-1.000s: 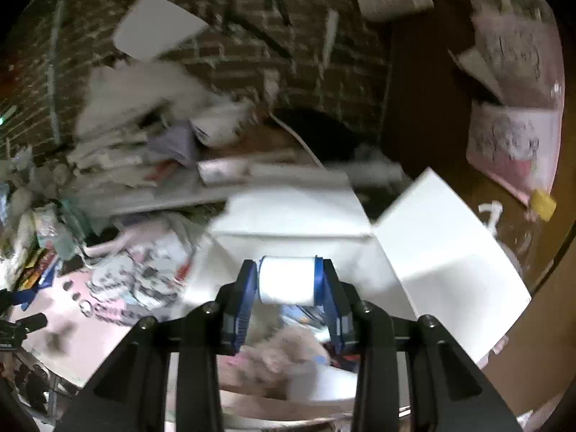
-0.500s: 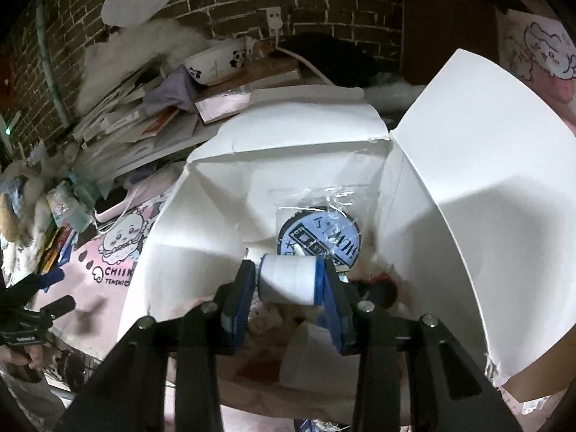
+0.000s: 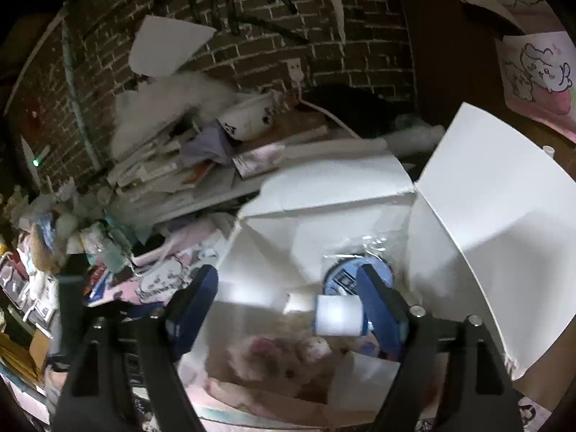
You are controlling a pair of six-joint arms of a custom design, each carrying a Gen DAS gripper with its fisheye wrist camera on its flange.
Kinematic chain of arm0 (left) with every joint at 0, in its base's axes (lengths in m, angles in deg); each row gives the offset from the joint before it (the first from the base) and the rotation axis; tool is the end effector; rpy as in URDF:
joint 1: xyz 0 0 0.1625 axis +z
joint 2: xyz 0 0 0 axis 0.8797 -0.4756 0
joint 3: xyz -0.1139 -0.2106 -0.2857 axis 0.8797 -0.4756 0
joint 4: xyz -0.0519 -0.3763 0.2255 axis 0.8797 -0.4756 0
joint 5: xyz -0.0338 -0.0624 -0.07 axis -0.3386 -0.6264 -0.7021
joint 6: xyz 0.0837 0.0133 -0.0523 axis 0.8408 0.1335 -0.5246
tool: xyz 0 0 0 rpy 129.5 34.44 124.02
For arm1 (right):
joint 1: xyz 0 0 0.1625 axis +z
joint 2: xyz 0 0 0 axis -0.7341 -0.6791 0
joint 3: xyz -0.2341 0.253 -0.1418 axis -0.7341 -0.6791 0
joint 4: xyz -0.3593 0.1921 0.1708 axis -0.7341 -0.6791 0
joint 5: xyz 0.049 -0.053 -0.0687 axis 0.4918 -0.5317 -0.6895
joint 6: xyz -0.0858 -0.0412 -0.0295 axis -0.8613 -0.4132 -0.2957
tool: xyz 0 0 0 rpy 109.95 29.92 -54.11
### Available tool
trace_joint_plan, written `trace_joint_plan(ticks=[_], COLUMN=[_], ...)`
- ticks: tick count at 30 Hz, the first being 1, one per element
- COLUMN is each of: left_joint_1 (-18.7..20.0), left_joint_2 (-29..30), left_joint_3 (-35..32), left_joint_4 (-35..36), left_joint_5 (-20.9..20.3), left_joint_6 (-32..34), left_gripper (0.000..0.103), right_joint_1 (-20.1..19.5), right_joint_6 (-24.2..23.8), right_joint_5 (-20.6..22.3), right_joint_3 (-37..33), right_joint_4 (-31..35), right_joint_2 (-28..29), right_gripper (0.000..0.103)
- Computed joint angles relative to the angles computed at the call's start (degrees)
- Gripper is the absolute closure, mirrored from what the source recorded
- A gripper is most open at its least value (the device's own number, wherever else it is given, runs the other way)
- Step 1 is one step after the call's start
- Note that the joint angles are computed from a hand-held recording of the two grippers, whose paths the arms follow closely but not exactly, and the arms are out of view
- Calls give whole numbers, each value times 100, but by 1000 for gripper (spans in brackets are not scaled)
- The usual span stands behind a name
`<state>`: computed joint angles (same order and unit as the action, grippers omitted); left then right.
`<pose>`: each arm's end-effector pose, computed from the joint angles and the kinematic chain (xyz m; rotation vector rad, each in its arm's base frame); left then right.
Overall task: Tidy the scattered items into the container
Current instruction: 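Carry the thread spool in the right gripper into the white box and release, then lower the left gripper onto the small yellow plush and grasp it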
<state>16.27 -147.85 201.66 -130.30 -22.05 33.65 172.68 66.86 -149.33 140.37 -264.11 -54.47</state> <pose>0.0644 -0.5000 0.3513 0.7436 2.5369 -0.6889 0.4343 -0.4791 -0.0054 0.6514 -2.4275 1.1117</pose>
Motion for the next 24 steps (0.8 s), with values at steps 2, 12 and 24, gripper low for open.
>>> trace_joint_plan(ticks=[2,12,24], left_joint_1=[-59,-52,210], left_joint_2=[174,625,1075], left_joint_3=[-49,-215,-743], left_joint_4=[-22,-442,180], left_joint_5=[70,-234,-971], left_joint_6=[0,-5,-518], left_gripper=[16,16,57], right_joint_1=[-10,-128,-206], right_joint_6=[1,105,118], right_joint_5=[157,622,851], right_joint_3=[17,198,181], right_joint_4=[-48,-77,-37], right_joint_2=[-9,-120,-102], right_gripper=[24,24,24])
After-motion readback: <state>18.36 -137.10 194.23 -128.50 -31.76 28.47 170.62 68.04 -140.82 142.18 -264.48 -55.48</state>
